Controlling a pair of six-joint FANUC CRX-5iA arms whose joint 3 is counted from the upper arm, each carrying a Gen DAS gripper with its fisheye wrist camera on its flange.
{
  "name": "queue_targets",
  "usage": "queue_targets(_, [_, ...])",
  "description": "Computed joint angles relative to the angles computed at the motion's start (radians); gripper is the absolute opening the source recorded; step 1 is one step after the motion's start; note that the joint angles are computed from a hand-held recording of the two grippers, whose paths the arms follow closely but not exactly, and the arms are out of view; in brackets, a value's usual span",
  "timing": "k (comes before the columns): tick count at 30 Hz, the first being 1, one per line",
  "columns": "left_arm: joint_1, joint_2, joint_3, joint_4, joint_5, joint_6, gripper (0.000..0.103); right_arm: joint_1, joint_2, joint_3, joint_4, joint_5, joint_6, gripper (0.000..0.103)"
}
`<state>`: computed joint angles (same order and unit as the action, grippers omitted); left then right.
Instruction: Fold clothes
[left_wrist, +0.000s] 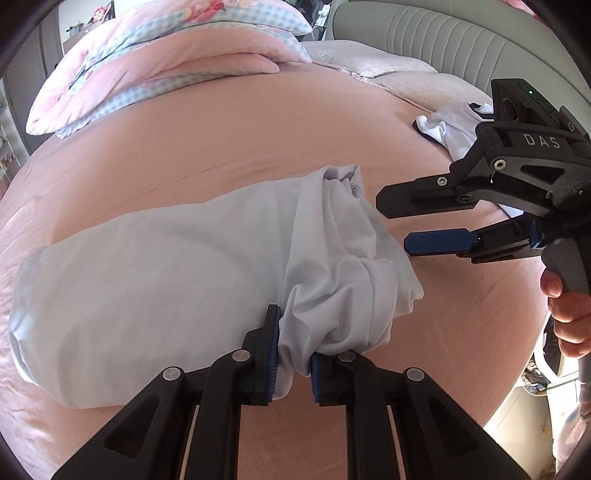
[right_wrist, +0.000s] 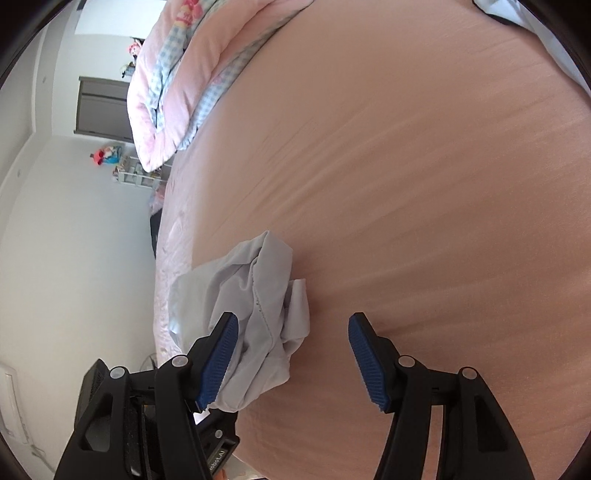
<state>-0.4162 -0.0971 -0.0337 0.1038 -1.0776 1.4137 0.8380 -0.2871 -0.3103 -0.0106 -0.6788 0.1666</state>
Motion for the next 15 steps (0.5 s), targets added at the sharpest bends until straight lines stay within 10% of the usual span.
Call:
queue_targets(7, [0.012, -0.051, -0.025, -0.015, -0.041, -0.029, 0.012, 0.002, 0.018, 0.038, -0.046, -0.033, 0.06, 0.062])
queue_targets(15, [0.128, -0.185, -0.118, 0.05, -0.121, -0.109, 0.012, 0.121, 0.124, 0.183, 0.215, -0.29, 0.307, 0.077])
